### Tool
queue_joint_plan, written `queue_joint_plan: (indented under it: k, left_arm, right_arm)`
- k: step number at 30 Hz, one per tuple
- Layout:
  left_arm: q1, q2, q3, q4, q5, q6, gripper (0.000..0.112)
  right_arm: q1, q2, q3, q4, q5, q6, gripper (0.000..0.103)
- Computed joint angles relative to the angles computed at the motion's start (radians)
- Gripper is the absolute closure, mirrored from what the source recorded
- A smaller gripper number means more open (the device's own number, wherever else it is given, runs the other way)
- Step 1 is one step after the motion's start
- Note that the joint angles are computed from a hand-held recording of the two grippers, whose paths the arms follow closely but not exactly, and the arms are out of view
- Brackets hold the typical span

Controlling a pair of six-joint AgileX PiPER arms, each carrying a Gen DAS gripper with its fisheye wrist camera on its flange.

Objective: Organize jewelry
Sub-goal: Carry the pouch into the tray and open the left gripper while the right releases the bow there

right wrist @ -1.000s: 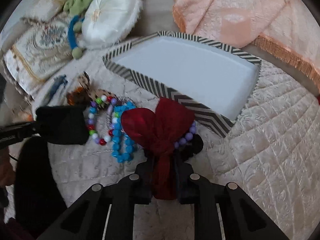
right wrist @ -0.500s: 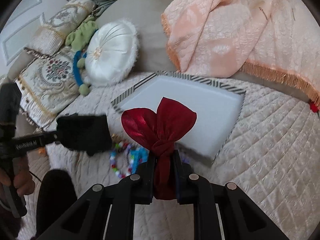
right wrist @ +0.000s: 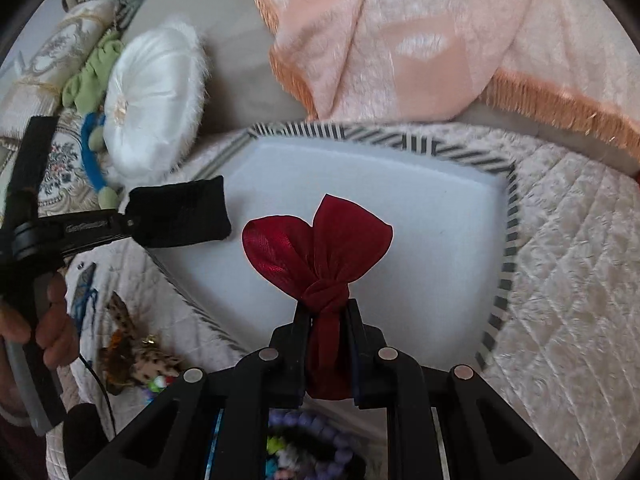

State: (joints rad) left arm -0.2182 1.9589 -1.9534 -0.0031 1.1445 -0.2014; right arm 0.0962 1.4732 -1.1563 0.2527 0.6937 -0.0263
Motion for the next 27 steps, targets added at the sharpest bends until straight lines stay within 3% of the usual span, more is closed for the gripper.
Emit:
queue_joint_plan:
  k: [5,11,14,17,19,21,27]
  left_arm:
    - [-0.003,-0.057,0.134,0.023,-0.067,0.015,0.100]
    - [-0.033,-0.159,0.266,0.006,-0.080,0.025,0.100]
    - [-0.034,-0.171,0.277,-0.006,-0.083,0.004,0.100]
    - [-0.038,-0.154,0.257,-0.008,-0.076,-0.020,0.090]
    - [-0.037,-0.141,0.237,-0.018,-0.067,-0.018,0.075]
    - [-0.041,-0.149,0.241,-0.014,-0.079,-0.022,0.066]
    - [-0.062,-0.211,0.298,0.037,-0.102,-0.046,0.064]
  right_arm:
    - [-0.031,0.010,0.018,0.025,0.034,-0.110,0.089]
    - [-0.046,-0.026,0.029,-0.035,0.102,-0.149,0.089]
    - [-0.082,-0.036,0.045,0.044,0.095,-0.210,0.086]
    - [-0.081,-0.034,0.040,0.084,0.072,-0.189,0.061]
    - [-0.069,-0.027,0.027,0.114,0.059,-0.177,0.061]
    - [-0.027,-0.032,0.013,0.034,0.043,-0.090,0.061]
    - [-0.034,-0.111,0.047,0.026,0.052,-0.048,0.061]
